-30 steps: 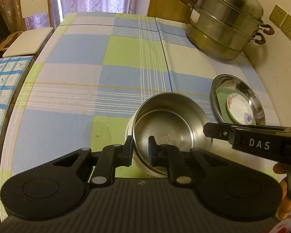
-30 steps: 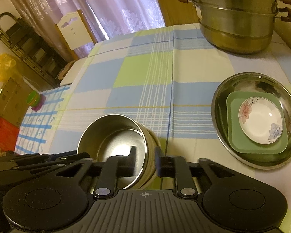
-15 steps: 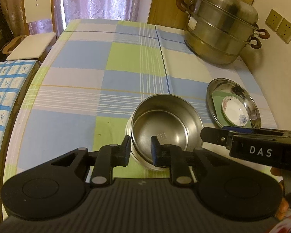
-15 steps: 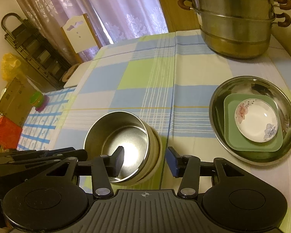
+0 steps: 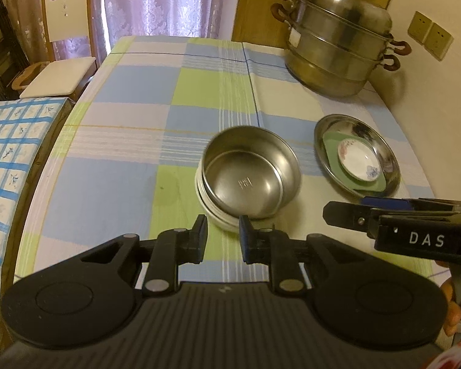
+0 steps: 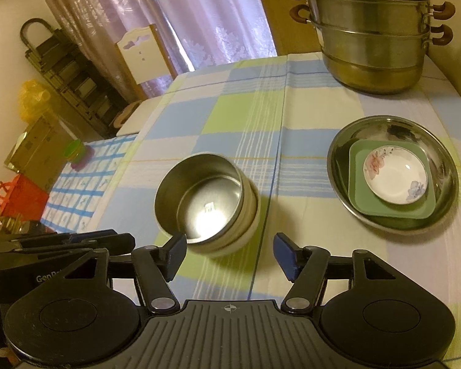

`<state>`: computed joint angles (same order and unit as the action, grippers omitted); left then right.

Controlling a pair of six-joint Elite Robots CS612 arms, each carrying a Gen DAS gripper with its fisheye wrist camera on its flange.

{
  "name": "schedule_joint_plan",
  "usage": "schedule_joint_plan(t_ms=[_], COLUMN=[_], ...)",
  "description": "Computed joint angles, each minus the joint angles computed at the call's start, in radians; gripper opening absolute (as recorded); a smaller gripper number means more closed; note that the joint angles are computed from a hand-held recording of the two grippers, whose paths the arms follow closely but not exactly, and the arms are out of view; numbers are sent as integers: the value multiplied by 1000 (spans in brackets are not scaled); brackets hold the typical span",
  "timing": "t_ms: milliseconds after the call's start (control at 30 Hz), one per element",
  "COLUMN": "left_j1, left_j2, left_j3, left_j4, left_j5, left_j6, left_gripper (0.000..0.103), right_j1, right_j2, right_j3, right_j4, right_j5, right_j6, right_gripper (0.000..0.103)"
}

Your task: Organize plates and bowls

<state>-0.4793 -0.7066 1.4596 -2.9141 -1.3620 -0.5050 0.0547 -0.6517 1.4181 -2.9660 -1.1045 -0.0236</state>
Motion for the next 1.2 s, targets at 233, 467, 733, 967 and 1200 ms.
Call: schedule_joint_plan(t_ms=[233, 467, 733, 967, 1200], left_j1=[-33, -60, -83, -106, -130], left_j2=[-34, -51, -62, -69, -75], left_j3=[59, 95, 118, 127, 133], left_j4=[-18, -20, -19, -12, 2], left_j5=[22, 33, 52, 84, 121], left_j6=[-8, -35, -71, -102, -141], left_gripper=[19, 19, 19, 19, 19], right_j1=[-16, -32, -50, -68, -85], right_j2=[-35, -66, -88, -102, -113], right_j3=[75, 137, 187, 216, 236], right_j4=[-20, -24, -30, -44, -37], right_j5=[30, 38, 41, 56, 68], right_j6=[-22, -55, -101, -139, -183], right_gripper=[64, 64, 64, 64, 64])
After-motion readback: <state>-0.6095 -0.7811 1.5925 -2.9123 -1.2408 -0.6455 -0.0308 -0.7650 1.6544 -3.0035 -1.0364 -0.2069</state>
